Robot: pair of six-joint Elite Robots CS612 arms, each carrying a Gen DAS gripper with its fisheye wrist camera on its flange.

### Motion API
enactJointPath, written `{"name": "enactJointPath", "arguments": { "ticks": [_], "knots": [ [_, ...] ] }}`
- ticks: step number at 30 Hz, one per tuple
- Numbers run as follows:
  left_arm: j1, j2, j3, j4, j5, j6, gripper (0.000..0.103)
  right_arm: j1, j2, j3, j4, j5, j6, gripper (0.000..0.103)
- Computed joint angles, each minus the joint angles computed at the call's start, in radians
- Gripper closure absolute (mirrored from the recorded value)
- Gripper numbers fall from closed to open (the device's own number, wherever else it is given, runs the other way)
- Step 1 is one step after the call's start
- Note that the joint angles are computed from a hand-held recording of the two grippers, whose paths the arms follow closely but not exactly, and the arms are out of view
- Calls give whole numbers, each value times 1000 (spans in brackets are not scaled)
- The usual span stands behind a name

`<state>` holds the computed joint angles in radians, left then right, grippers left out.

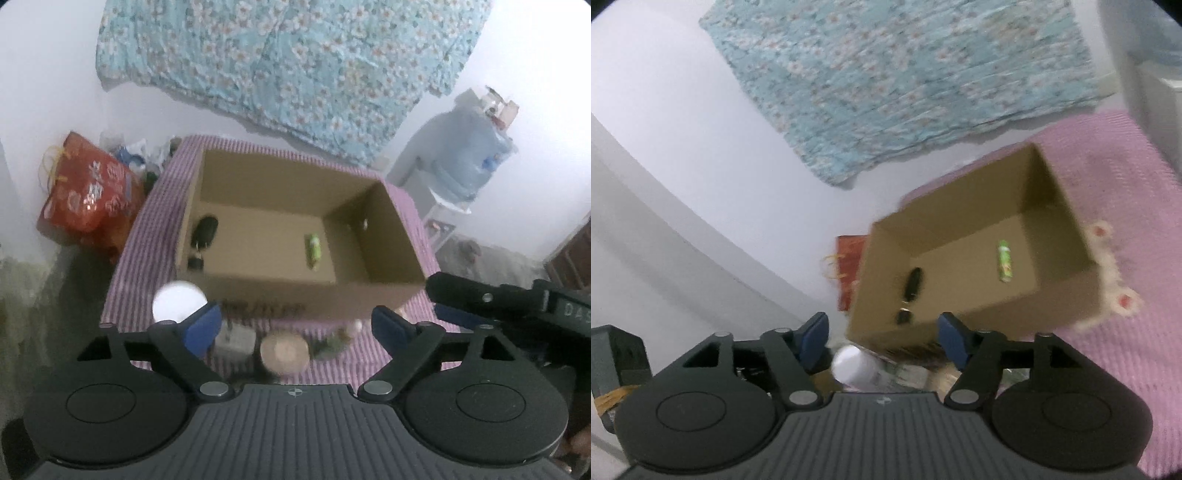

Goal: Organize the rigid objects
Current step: 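Lift the open right tool out of the box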

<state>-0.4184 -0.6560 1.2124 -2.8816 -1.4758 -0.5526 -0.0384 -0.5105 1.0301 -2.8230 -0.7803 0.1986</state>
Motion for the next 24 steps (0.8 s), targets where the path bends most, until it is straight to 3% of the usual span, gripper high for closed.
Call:
{"name": "enactJointPath", "arguments": {
  "ticks": [7, 11, 16, 24],
  "knots": [
    [-16, -9, 52, 8, -19, 45, 7, 16, -64, 126, -39, -189, -102, 3],
    [-18, -13, 83, -23, -35, 49, 3, 33, -82, 154, -73, -304, -158, 0],
    [-19, -22, 115, -56, -40, 37, 0, 42, -102, 193, -133, -389, -191, 0],
    [-18, -26, 133, -98, -34, 28, 0, 50, -117, 225, -228, -452, -229, 0]
  ]
}}
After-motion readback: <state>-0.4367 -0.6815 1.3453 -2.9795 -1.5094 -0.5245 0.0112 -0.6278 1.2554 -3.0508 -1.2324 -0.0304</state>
